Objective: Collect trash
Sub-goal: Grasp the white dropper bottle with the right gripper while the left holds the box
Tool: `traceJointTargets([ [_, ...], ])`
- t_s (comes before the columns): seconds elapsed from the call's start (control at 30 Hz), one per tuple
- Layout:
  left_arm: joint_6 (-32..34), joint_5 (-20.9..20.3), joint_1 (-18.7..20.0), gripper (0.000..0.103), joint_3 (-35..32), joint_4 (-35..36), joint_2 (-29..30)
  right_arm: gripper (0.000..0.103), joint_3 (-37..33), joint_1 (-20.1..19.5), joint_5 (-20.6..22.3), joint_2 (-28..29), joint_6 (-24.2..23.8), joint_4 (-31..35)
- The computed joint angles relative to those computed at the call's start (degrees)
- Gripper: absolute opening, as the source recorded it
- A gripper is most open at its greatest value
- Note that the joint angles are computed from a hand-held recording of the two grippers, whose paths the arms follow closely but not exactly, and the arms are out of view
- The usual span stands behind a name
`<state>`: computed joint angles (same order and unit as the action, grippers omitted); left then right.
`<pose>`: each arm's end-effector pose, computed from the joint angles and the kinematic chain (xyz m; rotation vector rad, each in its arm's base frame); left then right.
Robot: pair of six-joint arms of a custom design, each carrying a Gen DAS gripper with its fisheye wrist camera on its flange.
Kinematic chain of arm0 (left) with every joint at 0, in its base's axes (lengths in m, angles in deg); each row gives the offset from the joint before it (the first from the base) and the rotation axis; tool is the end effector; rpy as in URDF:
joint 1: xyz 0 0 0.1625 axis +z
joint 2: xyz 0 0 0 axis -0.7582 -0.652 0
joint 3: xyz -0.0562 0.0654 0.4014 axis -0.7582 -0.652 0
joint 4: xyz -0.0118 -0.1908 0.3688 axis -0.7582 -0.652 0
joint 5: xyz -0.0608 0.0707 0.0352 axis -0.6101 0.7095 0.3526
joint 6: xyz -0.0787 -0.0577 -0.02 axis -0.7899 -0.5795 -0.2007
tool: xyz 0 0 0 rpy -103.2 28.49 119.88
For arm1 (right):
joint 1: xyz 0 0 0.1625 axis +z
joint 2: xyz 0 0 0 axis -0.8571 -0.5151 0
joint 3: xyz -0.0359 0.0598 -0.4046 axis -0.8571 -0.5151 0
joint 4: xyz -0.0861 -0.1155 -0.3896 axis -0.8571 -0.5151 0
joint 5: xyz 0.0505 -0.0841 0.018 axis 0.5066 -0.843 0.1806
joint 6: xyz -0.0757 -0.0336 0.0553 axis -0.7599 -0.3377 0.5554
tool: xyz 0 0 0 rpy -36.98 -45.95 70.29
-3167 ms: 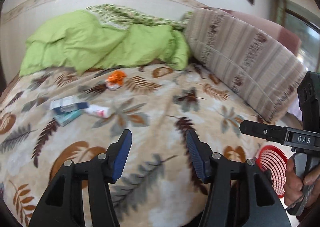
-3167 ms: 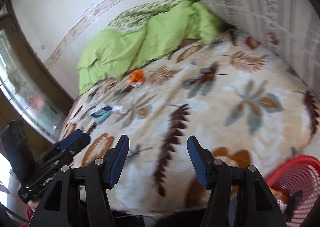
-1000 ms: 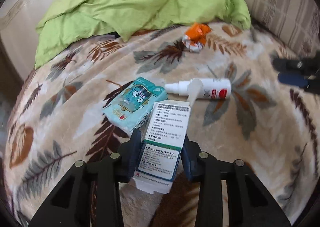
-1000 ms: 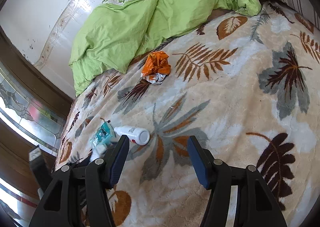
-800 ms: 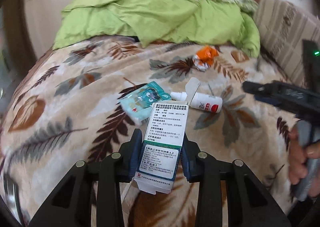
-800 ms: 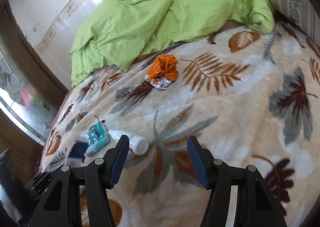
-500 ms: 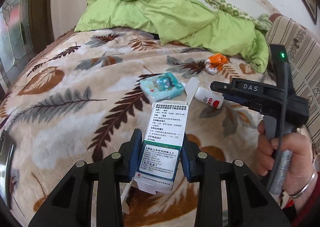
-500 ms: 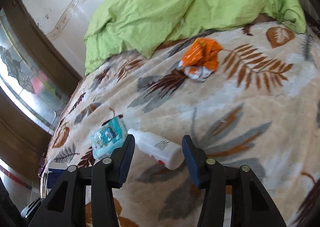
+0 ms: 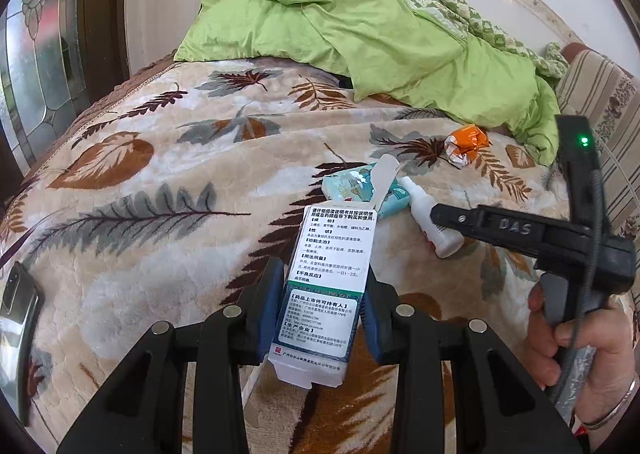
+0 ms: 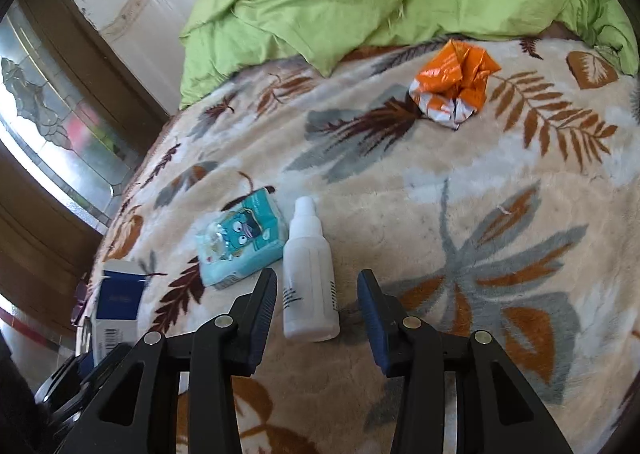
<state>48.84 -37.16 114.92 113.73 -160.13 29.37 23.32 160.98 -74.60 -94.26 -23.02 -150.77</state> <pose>-0.1204 -0.7449 0.2583 0.3980 2.3618 -0.9202 0.2820 -0.8426 0.0546 0.2864 -2.7270 0.7926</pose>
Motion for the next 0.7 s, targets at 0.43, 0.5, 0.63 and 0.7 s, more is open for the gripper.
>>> traceJointTargets([
  [0.43,1.5,-1.0,-0.8,0.035,0.8,-1.5,0.1,0.032,7.8,1.4,-6.3,-4.1,-2.1,-3.4],
  [0.5,2.2,-1.1,-1.2,0.035,1.0,-1.7,0.3,0.032,12.0,1.4,-7.2,-6.7,-1.8,-3.7],
  [0.63,2.6,-1.5,-1.7,0.035,0.7,-1.6,1.0,0.032,19.0,1.3,-7.8,-11.1,-1.7,-3.6],
  [0.7,2.2,-1.9,-1.9,0.035,0.3,-1.1,1.4,0.032,20.2,1.3,-8.9,-11.6,-2.2,-4.0],
])
